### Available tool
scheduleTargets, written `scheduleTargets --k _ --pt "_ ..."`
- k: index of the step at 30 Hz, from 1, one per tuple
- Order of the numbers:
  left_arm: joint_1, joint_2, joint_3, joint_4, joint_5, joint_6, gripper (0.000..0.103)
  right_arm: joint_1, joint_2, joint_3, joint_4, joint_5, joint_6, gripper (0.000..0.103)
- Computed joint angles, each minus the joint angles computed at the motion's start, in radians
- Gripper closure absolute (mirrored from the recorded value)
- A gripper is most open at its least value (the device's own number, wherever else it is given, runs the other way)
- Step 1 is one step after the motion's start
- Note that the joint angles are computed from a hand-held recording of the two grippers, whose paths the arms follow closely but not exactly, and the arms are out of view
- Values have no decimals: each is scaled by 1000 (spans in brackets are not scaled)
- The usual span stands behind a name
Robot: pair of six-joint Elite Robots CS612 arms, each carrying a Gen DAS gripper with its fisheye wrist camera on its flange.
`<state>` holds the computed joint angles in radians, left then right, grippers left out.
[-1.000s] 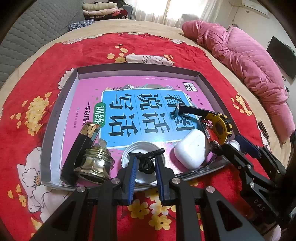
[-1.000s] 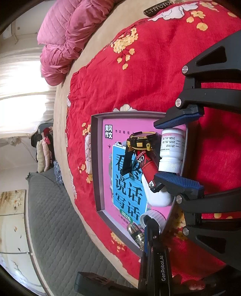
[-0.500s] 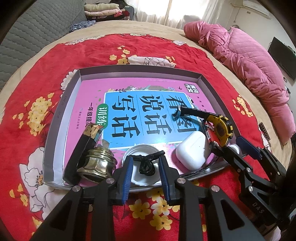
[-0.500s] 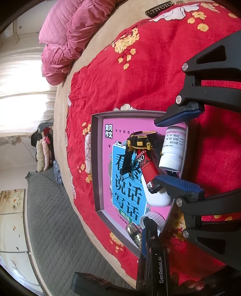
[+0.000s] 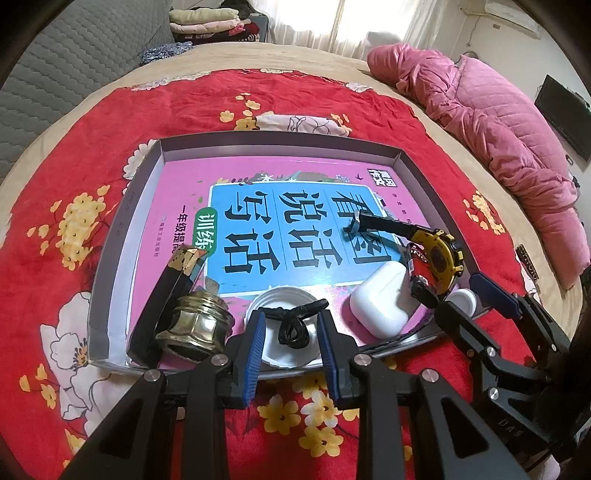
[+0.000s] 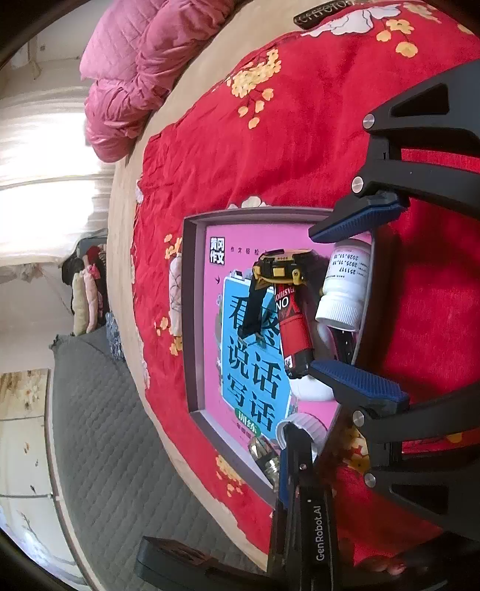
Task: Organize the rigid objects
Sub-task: 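Lower the clip into the white cap and open left tool while right tool releases the pill bottle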
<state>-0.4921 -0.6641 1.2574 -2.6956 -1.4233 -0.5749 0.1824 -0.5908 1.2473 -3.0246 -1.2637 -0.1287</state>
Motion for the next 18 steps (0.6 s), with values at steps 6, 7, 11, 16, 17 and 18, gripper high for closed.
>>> scheduleTargets --k 6,7,11,16,17,18 --pt "-2 -6 9 -15 -5 7 63 3 0 0 -7 7 -24 35" --pt "-3 -6 11 -18 -5 10 62 4 0 0 -8 7 -25 35" --pt "-4 -8 12 -19 -1 12 61 4 1 0 -11 13 -27 35" --pt "-5 -12 19 -26 0 9 61 1 3 -2 -14 38 -25 35" --pt "-5 -14 22 -29 -3 9 60 0 3 -2 -16 47 -23 35" --pt "-5 -15 24 -32 -5 10 59 -1 3 -2 -18 50 -23 35"
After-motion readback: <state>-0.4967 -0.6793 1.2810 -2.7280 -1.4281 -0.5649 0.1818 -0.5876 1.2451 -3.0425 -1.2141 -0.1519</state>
